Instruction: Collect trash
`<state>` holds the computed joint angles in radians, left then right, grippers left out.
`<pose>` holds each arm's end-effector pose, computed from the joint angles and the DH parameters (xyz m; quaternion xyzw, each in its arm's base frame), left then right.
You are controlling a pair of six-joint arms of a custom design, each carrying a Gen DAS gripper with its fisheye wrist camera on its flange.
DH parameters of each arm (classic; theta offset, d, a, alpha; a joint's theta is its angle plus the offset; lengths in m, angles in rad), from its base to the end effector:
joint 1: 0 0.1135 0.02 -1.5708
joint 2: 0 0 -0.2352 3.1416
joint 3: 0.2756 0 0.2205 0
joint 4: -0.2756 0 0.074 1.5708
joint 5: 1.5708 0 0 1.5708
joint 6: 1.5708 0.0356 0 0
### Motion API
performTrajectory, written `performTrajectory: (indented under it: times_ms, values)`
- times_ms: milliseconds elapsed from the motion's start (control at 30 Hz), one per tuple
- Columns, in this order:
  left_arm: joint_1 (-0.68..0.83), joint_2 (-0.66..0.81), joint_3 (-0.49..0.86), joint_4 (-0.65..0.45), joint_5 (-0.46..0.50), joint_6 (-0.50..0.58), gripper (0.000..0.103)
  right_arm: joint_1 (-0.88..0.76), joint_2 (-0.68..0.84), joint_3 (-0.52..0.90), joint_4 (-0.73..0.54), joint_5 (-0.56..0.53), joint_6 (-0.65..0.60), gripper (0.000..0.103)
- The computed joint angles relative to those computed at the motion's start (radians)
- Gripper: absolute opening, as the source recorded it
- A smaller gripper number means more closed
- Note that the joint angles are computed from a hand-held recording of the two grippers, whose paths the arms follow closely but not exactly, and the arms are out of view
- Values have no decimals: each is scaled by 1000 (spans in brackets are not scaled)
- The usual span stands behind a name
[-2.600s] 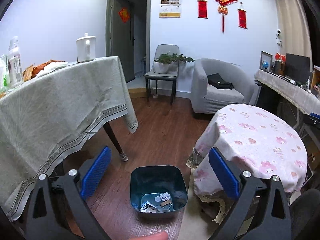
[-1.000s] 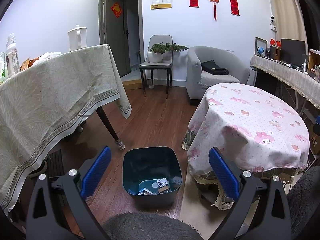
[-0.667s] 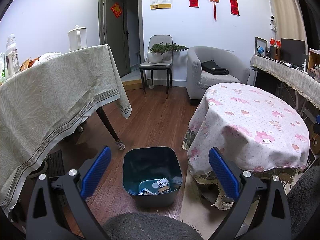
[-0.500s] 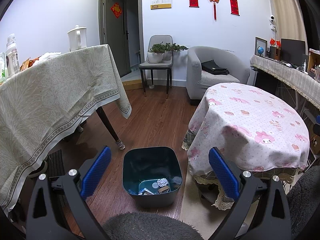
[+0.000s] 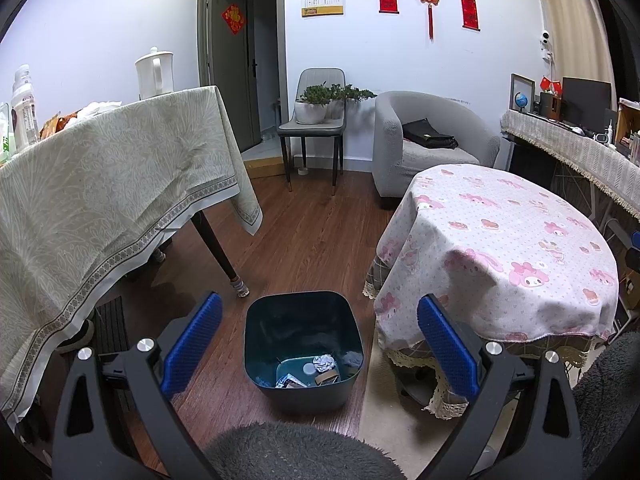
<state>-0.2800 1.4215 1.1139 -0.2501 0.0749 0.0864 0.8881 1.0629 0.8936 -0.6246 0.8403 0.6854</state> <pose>0.2860 -0.0850 0.2811 0.1771 0.8559 -0.0794 0.4794 0.1426 0.1333 0.2727 0.0682 0.8563 -0.0217 0.5115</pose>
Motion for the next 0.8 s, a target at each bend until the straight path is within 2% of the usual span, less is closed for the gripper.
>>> performTrajectory:
  times_ms: [800]
  values:
    - [-10,-6,-10,2,-9,-2,100,-1,-4,-2,-2,-1,1,100]
